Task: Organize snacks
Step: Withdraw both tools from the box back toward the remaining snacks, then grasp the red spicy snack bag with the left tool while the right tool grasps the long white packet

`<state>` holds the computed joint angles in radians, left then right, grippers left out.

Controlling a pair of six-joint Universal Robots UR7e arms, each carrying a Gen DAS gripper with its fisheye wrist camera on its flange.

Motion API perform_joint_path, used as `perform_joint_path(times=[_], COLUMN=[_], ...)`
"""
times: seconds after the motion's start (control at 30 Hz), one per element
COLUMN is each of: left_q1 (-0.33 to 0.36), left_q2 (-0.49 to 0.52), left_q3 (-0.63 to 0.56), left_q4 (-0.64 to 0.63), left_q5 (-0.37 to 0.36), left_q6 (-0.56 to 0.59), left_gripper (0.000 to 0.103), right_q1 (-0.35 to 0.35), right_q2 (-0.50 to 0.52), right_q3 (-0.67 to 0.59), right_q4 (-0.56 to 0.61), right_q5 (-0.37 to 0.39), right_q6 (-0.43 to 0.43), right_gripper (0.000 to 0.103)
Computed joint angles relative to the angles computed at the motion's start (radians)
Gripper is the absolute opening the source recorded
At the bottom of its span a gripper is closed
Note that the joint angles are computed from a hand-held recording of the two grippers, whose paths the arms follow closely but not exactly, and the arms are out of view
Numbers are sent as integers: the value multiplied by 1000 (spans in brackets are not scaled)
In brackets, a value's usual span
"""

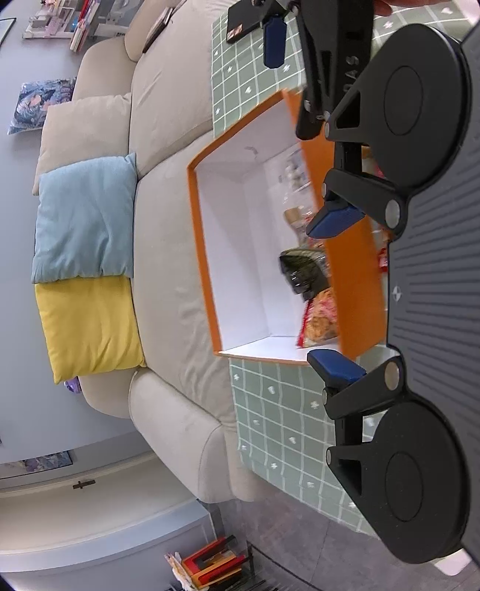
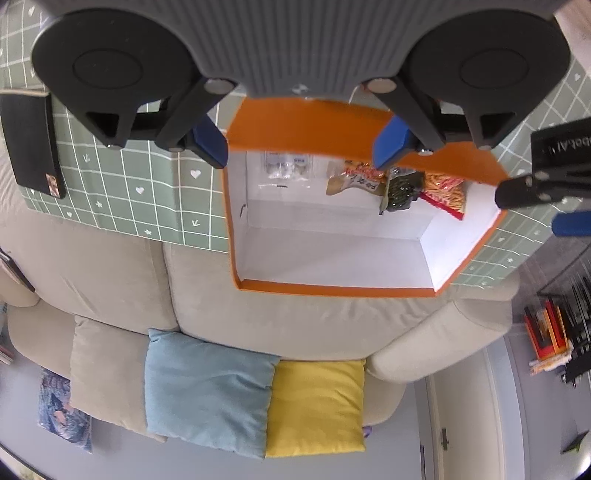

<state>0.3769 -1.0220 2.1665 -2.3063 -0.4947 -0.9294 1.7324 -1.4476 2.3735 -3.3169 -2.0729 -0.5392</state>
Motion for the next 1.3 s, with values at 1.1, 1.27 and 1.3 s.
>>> perform_joint_path(times=[1.1,1.27,1.3], left_q1=[-150,-128,-128], left_q2=[-83,-89,-88], left_q3=[256,283,284], left_q4=[-7,-97,-93], left_q5=[-420,-470,-465], left_q6=[-184,-149,-152], left_gripper=[74,76,79], right_q1=[-244,-262,-266], right_q2=[-430,-379,-379], right_q3=[419,433,432], right_q4=[204,106,110], right_q5=[33,27,31], right_q6=[-23,-43,-46], right_gripper=[84,83,83])
